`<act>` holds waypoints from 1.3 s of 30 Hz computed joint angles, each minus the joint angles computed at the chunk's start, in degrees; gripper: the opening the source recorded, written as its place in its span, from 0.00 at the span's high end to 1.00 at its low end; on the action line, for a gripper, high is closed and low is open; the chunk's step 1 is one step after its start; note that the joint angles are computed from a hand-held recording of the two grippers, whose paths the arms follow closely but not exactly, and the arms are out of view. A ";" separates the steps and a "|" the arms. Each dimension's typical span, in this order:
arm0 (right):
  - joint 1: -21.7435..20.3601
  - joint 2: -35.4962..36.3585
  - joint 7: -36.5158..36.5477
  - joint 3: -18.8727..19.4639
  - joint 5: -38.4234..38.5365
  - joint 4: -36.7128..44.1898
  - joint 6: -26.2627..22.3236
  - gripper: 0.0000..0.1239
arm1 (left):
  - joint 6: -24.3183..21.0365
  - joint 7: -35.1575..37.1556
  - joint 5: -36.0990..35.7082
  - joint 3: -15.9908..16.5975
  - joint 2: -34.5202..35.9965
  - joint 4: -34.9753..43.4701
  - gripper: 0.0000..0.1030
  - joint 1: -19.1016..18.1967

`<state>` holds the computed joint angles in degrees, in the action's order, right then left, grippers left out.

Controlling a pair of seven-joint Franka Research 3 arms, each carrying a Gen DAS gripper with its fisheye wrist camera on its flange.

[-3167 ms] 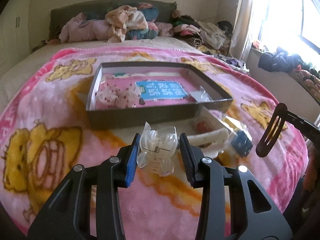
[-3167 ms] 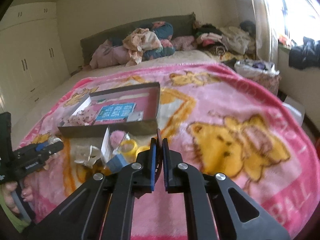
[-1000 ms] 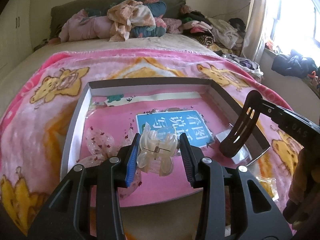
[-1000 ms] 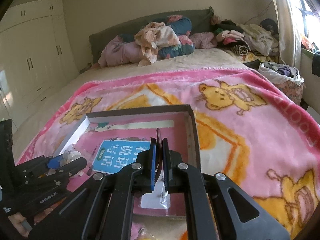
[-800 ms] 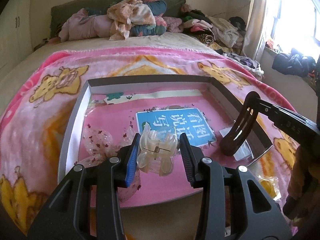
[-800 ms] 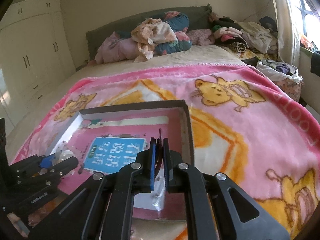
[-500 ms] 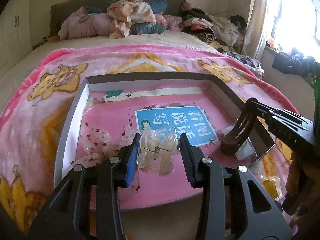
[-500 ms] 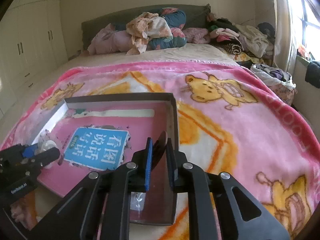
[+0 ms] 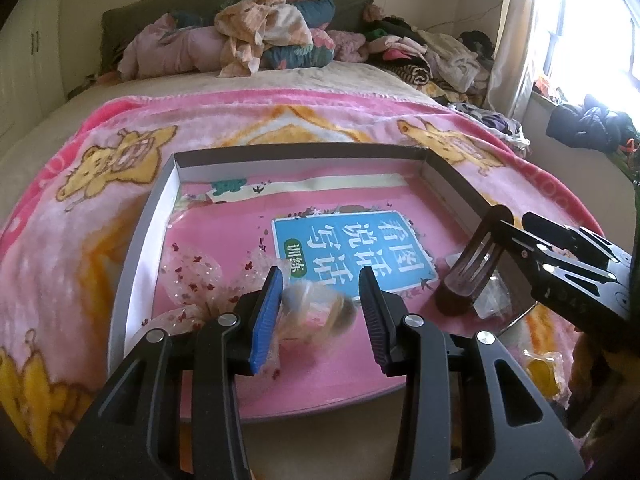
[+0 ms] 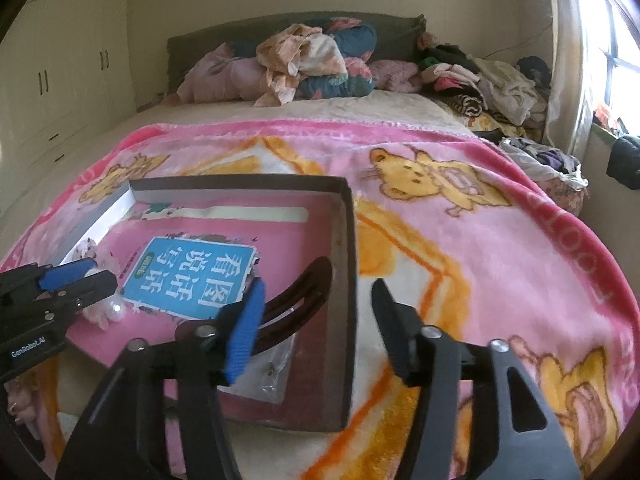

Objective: Organize jewelry
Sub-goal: 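Lower the claw clip into the tray with the left tool while the right tool drops the brown clip, then withdraw both tools from the tray toward the remaining items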

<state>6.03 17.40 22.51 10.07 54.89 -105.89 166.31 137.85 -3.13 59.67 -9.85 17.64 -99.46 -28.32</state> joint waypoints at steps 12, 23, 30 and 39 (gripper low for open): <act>-1.22 -2.05 -5.62 0.69 7.96 -1.09 3.30 0.35 | -0.55 -1.30 1.70 -0.12 -1.17 -0.76 0.67 -0.17; -0.41 -5.47 -10.51 -0.81 14.33 -3.70 4.39 0.26 | -1.55 -4.54 4.55 -1.26 -3.59 -2.54 0.46 -0.10; 0.79 -7.85 -13.87 -2.28 18.78 -5.08 4.02 0.23 | -2.58 -5.27 5.57 -2.00 -4.53 -2.84 0.27 -0.30; 2.95 -11.37 -18.35 -4.30 23.61 -7.29 3.07 0.23 | -4.45 -6.25 7.45 -2.97 -5.95 -3.26 0.11 -0.71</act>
